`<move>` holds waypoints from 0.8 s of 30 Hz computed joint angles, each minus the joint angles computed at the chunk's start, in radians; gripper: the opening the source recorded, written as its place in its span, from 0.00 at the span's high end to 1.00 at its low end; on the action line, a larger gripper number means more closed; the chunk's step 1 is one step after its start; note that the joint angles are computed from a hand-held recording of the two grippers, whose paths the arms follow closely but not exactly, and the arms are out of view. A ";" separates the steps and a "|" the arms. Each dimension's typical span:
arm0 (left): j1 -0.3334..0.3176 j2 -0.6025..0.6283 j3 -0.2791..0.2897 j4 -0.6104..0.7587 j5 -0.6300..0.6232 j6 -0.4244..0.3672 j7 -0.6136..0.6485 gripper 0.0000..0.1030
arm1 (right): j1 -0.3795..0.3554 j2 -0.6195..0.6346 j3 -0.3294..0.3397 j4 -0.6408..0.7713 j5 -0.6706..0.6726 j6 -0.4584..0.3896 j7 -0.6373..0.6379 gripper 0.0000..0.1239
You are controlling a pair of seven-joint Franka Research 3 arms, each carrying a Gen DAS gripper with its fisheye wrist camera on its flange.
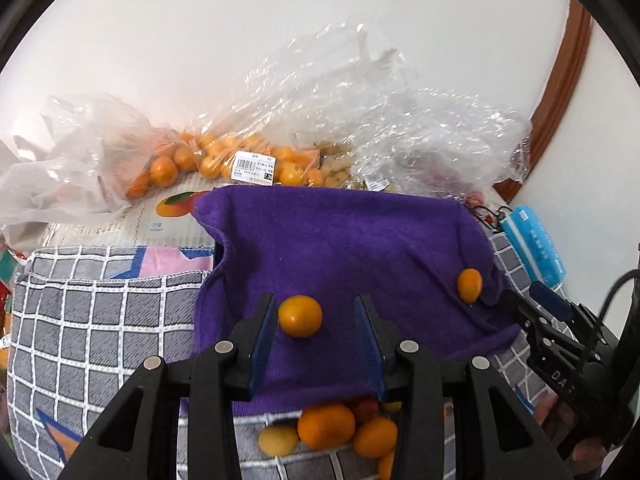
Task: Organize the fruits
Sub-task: 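Withdraw both open tools from the towel back toward the fruit row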
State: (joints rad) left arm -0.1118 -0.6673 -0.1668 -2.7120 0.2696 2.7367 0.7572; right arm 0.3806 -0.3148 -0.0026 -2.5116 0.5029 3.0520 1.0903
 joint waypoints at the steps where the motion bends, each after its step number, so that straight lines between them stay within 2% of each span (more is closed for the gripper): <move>1: -0.005 -0.013 -0.001 -0.004 0.000 -0.006 0.001 0.63 | -0.028 -0.019 0.024 -0.016 -0.019 0.003 0.027 0.51; 4: -0.017 -0.055 -0.013 -0.012 0.002 -0.038 0.001 0.63 | -0.007 -0.070 0.000 -0.043 -0.010 -0.027 0.027 0.51; 10: -0.036 -0.149 -0.038 -0.049 0.003 -0.080 -0.046 0.63 | -0.080 -0.155 0.068 -0.106 -0.101 -0.043 0.094 0.44; 13: -0.081 -0.193 -0.018 -0.073 -0.020 -0.088 -0.045 0.63 | -0.063 -0.204 0.047 -0.141 -0.106 -0.042 0.103 0.41; 21: -0.111 -0.262 -0.045 -0.104 -0.016 -0.146 -0.069 0.63 | -0.048 -0.272 0.031 -0.208 -0.112 -0.026 0.133 0.41; 24: -0.118 -0.284 -0.049 -0.117 -0.014 -0.165 -0.080 0.59 | -0.052 -0.280 0.042 -0.227 -0.128 -0.019 0.140 0.41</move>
State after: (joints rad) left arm -0.2298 -0.9513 -0.2157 -2.8294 0.2556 2.5714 0.6769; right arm 0.3283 -0.5950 0.0398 -2.7385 0.3749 3.0333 1.2302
